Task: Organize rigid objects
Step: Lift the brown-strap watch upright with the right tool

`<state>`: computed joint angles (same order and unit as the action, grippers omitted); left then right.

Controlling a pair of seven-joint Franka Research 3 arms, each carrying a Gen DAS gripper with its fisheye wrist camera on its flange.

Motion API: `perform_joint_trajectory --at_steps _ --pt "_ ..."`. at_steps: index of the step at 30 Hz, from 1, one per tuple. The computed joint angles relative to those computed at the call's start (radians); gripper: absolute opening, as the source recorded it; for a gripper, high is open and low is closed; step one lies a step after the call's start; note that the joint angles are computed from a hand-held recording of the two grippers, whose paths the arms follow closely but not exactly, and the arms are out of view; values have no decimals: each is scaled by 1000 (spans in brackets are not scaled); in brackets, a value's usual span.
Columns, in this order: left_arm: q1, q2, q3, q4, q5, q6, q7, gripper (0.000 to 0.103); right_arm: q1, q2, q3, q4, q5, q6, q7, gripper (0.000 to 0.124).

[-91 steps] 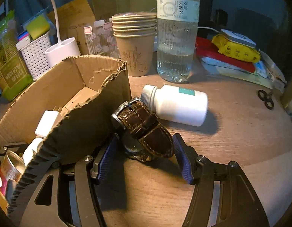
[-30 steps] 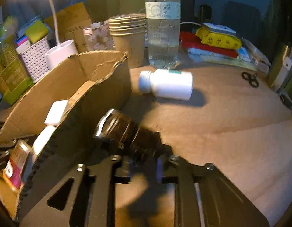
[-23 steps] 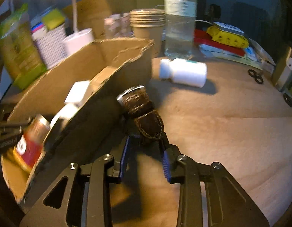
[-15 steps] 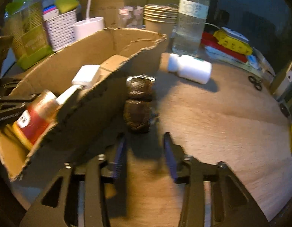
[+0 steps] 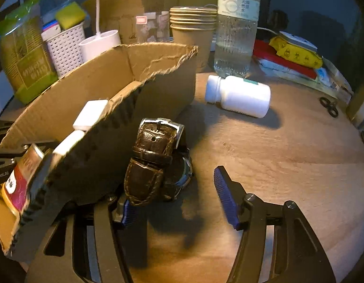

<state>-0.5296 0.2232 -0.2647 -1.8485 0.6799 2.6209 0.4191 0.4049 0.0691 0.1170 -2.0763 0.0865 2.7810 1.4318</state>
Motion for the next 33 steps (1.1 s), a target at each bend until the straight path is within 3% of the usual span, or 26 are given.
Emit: perform_joint_trajectory --at_steps 1,2,10,20,33 --pt "0 1 0 1 0 0 0 14 -1 1 1 1 6 0 -4 59" --pt "0 1 0 1 0 0 0 14 -1 0 3 0 17 4 -18 44" --pt "-1 1 1 1 1 -1 0 14 11 -5 -9 -7 -95 17 79 44" --pt "-1 2 1 2 1 -1 0 14 -3 -49 -7 -41 -131 60 131 44" --pt "-1 1 1 1 0 -1 0 14 -31 -128 28 -52 -271 95 234 44"
